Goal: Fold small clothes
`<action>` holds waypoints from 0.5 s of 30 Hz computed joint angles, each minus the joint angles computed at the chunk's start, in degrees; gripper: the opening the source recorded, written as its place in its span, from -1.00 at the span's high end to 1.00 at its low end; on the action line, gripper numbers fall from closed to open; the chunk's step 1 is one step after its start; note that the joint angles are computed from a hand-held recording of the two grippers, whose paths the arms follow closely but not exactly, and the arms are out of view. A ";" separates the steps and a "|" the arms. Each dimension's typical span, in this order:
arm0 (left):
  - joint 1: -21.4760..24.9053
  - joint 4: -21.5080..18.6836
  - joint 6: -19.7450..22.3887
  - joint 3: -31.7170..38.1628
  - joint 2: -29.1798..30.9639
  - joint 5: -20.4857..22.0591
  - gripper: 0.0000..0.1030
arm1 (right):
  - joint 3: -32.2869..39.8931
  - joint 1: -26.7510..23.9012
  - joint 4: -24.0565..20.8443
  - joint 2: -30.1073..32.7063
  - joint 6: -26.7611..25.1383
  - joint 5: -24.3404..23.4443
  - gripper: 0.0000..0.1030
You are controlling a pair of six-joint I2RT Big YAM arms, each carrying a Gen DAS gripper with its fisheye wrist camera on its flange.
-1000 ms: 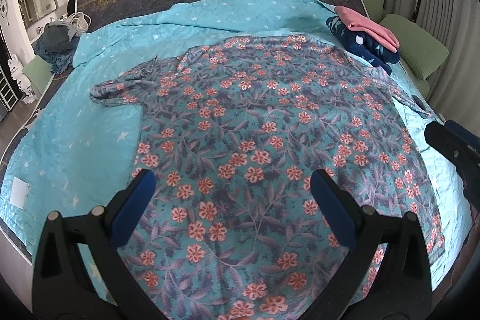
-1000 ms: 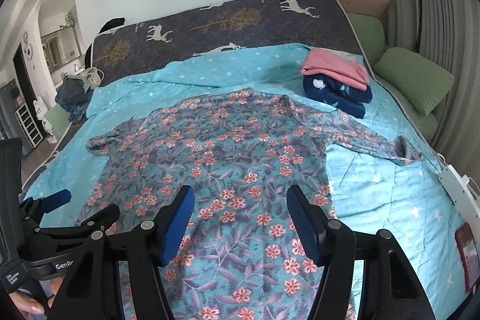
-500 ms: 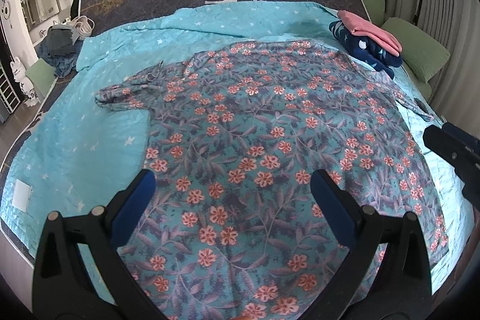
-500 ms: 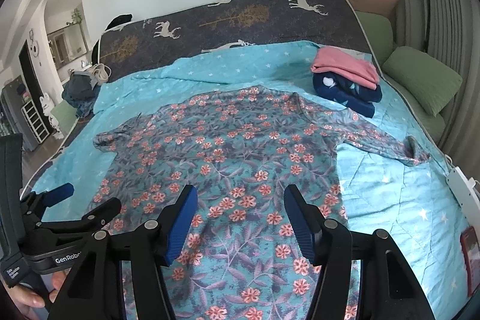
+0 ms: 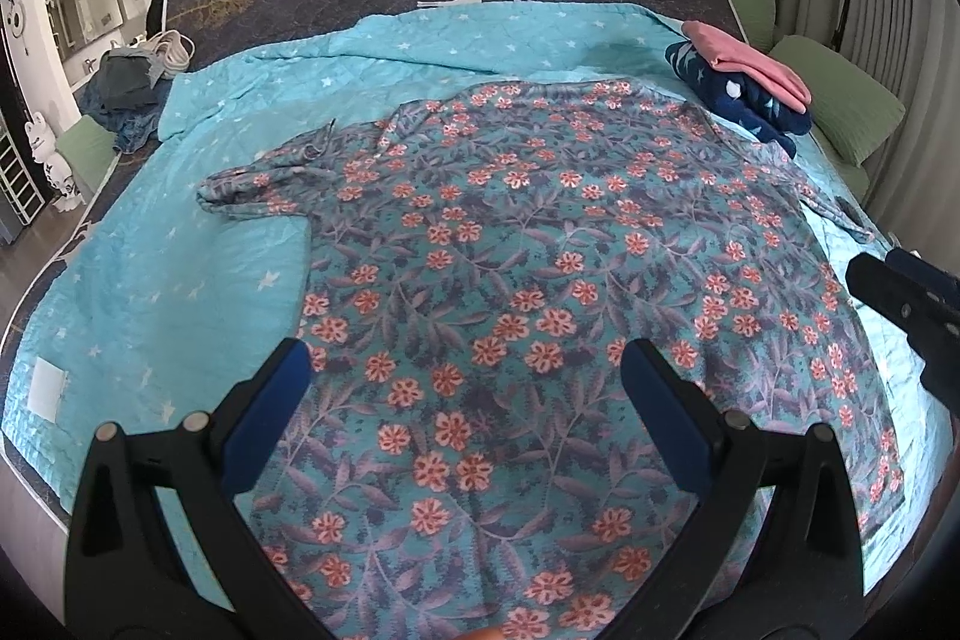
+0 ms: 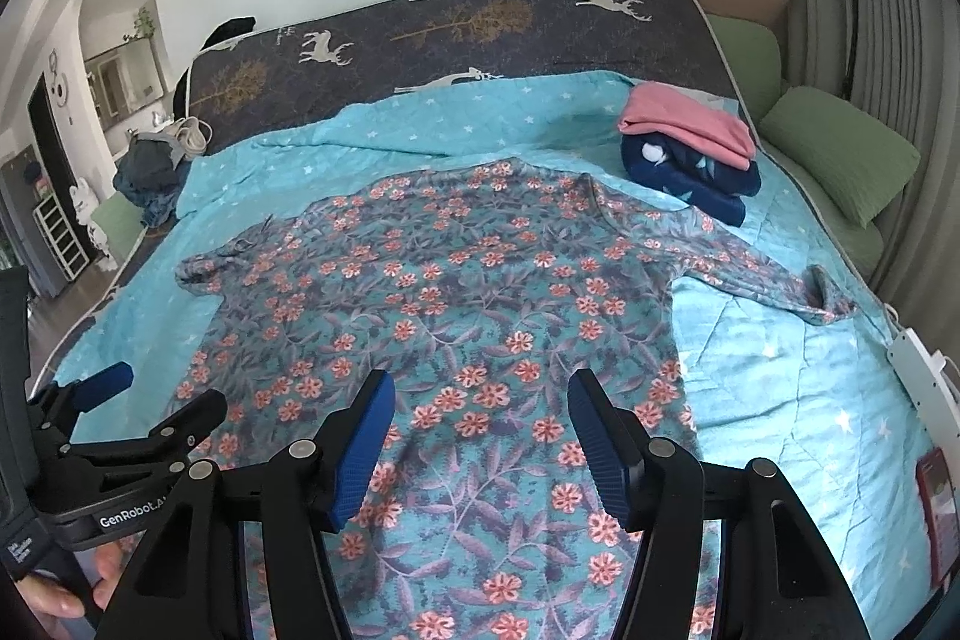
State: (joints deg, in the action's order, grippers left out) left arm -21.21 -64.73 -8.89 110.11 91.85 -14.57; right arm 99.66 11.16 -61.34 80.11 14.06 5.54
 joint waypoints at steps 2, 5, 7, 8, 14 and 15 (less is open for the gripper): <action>0.13 0.17 0.09 -0.17 -0.13 -0.08 -0.99 | 0.31 0.06 -0.07 0.22 0.09 -0.22 -0.19; 0.43 0.27 0.10 -0.36 -0.29 0.01 -0.99 | 0.75 0.38 -0.12 0.49 -0.04 -0.31 -0.19; 0.62 0.35 0.01 -0.56 -0.44 -0.11 -0.99 | 1.03 0.52 -0.13 0.69 -0.23 -0.66 -0.19; 0.69 0.38 -0.08 -0.61 -0.47 -0.17 -0.99 | 1.21 0.62 -0.20 0.81 -0.27 -0.84 -0.19; 1.25 0.14 -0.52 -0.82 -0.67 -0.03 -0.99 | 2.04 1.31 -0.42 1.37 -0.73 -0.70 -0.19; 1.31 0.11 -0.55 -0.93 -0.73 0.06 -0.99 | 2.23 1.41 -0.51 1.48 -0.74 -0.69 -0.19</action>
State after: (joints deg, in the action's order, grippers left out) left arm -19.90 -64.62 -9.44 109.18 91.12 -14.52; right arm 101.89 12.56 -61.85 81.58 13.33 4.85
